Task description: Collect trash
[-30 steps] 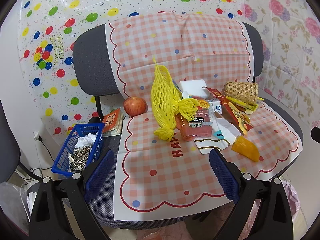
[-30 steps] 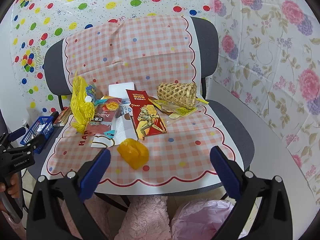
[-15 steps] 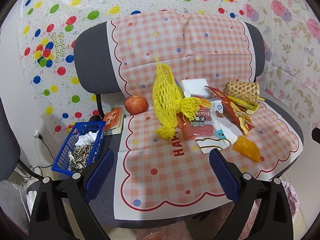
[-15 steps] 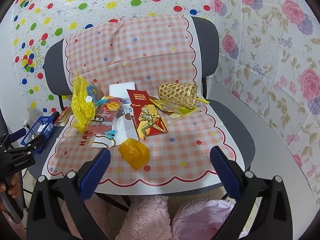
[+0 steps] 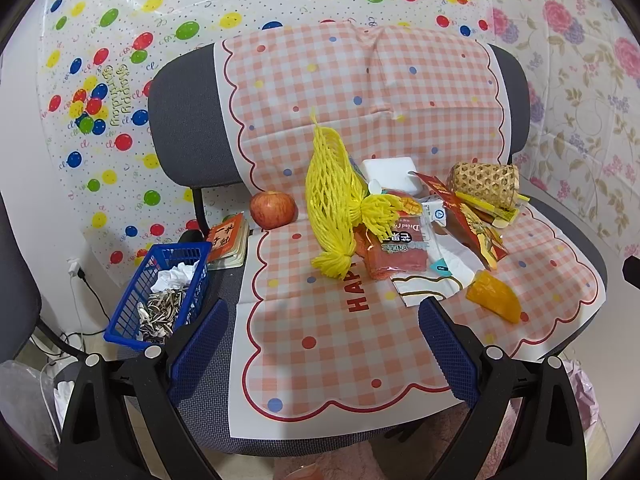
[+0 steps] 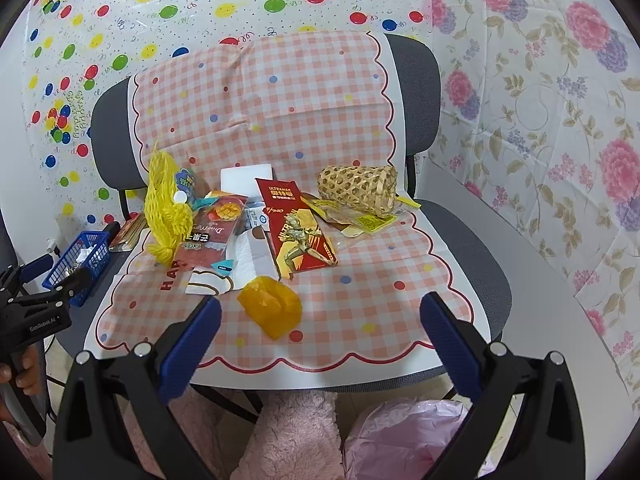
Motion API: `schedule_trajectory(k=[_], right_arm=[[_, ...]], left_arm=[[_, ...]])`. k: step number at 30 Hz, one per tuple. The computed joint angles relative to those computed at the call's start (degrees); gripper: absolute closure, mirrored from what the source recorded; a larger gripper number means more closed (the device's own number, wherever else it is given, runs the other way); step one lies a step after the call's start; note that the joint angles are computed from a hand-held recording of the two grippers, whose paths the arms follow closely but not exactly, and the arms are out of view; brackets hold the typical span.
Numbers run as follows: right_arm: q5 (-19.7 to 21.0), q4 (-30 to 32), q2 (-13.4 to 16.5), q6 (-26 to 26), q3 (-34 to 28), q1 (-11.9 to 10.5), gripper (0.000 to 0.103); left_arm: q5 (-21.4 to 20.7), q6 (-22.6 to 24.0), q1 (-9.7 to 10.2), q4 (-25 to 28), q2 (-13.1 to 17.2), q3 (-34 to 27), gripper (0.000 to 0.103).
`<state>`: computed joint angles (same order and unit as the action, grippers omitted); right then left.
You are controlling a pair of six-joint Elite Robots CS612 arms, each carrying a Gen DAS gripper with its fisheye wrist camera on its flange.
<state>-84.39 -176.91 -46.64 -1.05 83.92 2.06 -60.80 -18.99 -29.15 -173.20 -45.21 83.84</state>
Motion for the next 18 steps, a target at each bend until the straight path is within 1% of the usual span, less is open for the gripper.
schedule_trajectory(k=[1, 2, 5, 8, 10, 12, 13, 16, 18], right_arm=[[0.04, 0.09, 0.01, 0.02, -0.03, 0.05, 0.006], [-0.05, 0.05, 0.01, -0.01, 0.00, 0.04, 0.006], [0.00, 0.05, 0.14, -0.25, -0.06, 0.10, 0.006], [0.88, 0.37, 0.92, -0.84, -0.76, 0.10, 0.006], [3.36, 0.01, 1.87, -1.98, -1.49, -0.21, 0.006], [5.73, -1.33, 3.45, -3.91, -2.49, -0.45, 0.006], [5.64, -1.36, 4.16, -4.47, -3.11, -0.38, 0.006], [4.21, 1.13, 5.37, -4.92, -4.81, -0.03, 0.006], [3.77, 1.41, 5.33, -4.78, -4.77, 0.01, 0.006]], left_arm=[[0.05, -0.01, -0.01, -0.05, -0.05, 0.13, 0.008], [0.05, -0.17, 0.05, 0.66, 0.43, -1.08, 0.008], [-0.01, -0.11, 0.09, 0.56, 0.41, -0.96, 0.008], [-0.02, -0.50, 0.21, 1.20, 0.50, -1.18, 0.008], [-0.63, -0.88, 0.49, 1.98, 0.71, -1.45, 0.008], [-2.18, -0.88, 0.94, 2.30, 1.00, -1.61, 0.008], [-2.86, -1.00, 1.16, 2.55, 1.26, -1.88, 0.008], [-4.94, -1.93, 1.77, 3.35, 1.97, -2.63, 0.008], [-5.94, -2.07, 2.00, 3.20, 2.67, -3.57, 0.008]])
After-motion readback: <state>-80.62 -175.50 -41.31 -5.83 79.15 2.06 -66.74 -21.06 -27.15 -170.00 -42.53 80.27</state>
